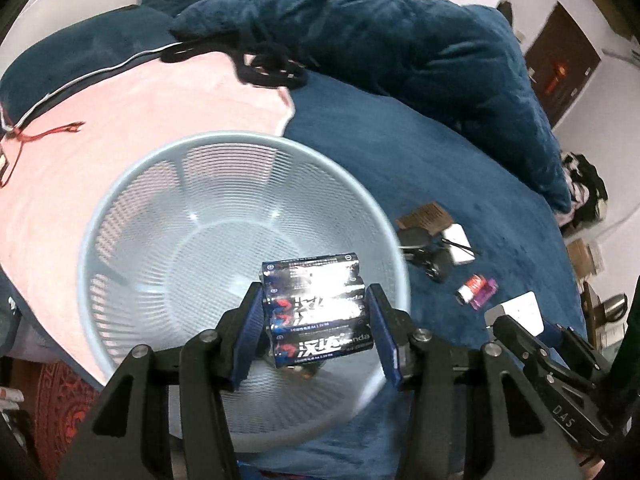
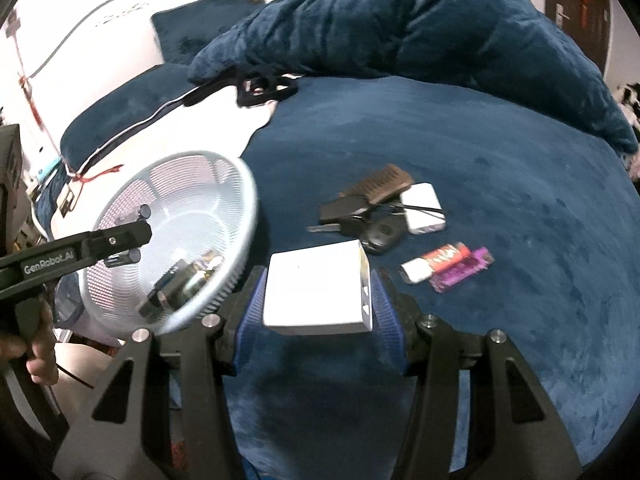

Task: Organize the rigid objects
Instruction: 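Carry the batteries and charger over the basket with both tools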

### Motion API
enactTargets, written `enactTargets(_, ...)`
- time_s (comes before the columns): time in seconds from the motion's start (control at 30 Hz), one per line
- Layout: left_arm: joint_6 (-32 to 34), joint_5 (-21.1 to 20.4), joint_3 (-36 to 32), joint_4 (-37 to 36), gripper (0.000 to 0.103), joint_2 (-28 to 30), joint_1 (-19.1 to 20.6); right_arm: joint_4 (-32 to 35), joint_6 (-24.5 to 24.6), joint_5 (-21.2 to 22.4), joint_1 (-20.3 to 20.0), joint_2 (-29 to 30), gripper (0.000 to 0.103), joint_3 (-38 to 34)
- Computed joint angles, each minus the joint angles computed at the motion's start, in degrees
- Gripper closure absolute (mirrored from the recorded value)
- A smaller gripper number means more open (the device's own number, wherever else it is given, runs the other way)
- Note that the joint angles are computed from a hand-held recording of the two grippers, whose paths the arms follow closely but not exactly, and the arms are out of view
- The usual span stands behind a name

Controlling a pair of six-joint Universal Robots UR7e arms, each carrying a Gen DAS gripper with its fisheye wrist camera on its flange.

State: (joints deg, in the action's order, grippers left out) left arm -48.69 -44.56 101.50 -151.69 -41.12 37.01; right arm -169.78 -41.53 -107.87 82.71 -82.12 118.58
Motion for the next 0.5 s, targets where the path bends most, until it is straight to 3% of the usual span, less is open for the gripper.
enactTargets(0.5,-1.6,2.6,5.3,-1.3,0.051,-4.4,3.4,1.8,2.0,-1.1,5.7,8.1,0.05,-3.2)
